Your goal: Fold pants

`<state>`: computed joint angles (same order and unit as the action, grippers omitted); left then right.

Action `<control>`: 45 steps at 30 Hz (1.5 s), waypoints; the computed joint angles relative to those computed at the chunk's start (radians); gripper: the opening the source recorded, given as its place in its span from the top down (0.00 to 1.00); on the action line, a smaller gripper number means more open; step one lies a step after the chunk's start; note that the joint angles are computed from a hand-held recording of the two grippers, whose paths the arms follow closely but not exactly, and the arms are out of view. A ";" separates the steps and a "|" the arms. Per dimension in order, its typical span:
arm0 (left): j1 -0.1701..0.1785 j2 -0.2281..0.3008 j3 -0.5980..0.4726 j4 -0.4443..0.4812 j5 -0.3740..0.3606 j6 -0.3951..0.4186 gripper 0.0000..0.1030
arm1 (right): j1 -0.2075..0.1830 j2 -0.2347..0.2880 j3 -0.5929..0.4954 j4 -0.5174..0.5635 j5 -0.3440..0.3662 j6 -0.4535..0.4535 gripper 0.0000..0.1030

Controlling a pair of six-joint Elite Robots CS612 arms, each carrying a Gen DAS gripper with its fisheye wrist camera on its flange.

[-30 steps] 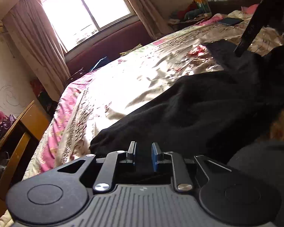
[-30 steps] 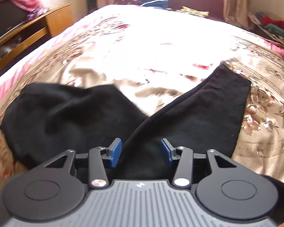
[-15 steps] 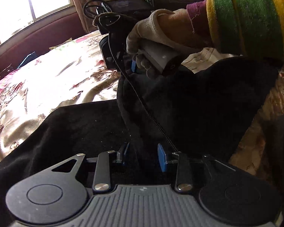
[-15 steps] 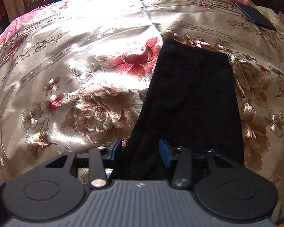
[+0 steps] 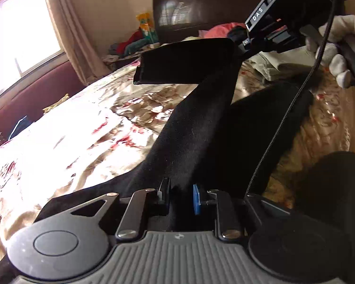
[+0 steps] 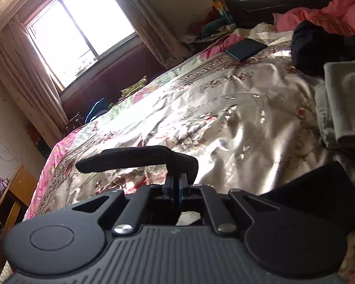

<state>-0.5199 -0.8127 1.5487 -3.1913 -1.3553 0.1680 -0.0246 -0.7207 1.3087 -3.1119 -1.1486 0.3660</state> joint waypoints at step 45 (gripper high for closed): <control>-0.026 0.040 -0.070 0.109 -0.015 0.066 0.61 | -0.063 -0.014 0.032 0.289 0.313 -0.631 0.90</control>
<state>-0.5458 -0.7723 1.4784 -3.0821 -1.3706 0.2343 -0.0878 -0.7343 1.3407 -2.8225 -0.8360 -0.2652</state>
